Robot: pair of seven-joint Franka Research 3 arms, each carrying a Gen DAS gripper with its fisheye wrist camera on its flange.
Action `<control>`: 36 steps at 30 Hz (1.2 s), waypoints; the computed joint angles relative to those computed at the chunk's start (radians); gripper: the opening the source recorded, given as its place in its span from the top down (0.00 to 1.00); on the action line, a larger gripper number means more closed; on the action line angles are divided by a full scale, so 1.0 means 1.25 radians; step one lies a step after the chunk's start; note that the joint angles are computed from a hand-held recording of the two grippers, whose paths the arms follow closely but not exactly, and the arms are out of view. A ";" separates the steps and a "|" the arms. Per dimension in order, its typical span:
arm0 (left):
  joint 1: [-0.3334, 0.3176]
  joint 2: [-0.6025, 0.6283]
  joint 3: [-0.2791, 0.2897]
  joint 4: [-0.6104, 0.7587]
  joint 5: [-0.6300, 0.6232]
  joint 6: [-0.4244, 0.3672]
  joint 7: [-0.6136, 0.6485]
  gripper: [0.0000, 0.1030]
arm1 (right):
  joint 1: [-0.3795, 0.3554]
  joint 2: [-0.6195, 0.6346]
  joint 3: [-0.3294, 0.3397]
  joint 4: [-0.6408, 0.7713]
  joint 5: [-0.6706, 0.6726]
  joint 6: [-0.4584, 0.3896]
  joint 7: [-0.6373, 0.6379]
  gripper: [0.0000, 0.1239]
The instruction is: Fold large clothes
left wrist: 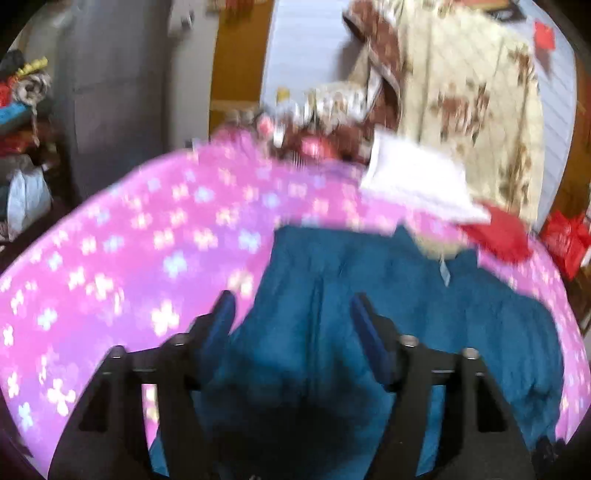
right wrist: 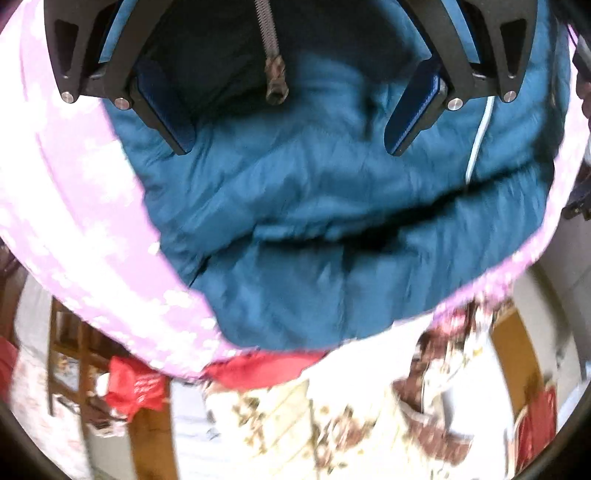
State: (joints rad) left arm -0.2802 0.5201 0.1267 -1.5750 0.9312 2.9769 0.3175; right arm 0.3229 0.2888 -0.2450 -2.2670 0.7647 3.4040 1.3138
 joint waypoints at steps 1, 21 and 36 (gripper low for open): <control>-0.035 0.010 0.042 0.013 0.031 0.015 -0.042 0.33 | -0.001 0.000 0.000 -0.001 0.005 0.017 0.007 0.17; 0.050 0.214 -0.164 0.249 -0.395 -0.278 0.544 0.29 | -0.663 0.313 0.585 0.479 -0.656 -0.362 0.113 0.28; 0.024 0.203 -0.137 0.241 -0.382 -0.314 0.490 0.24 | -0.352 0.457 0.267 0.866 -0.608 -0.576 0.242 0.19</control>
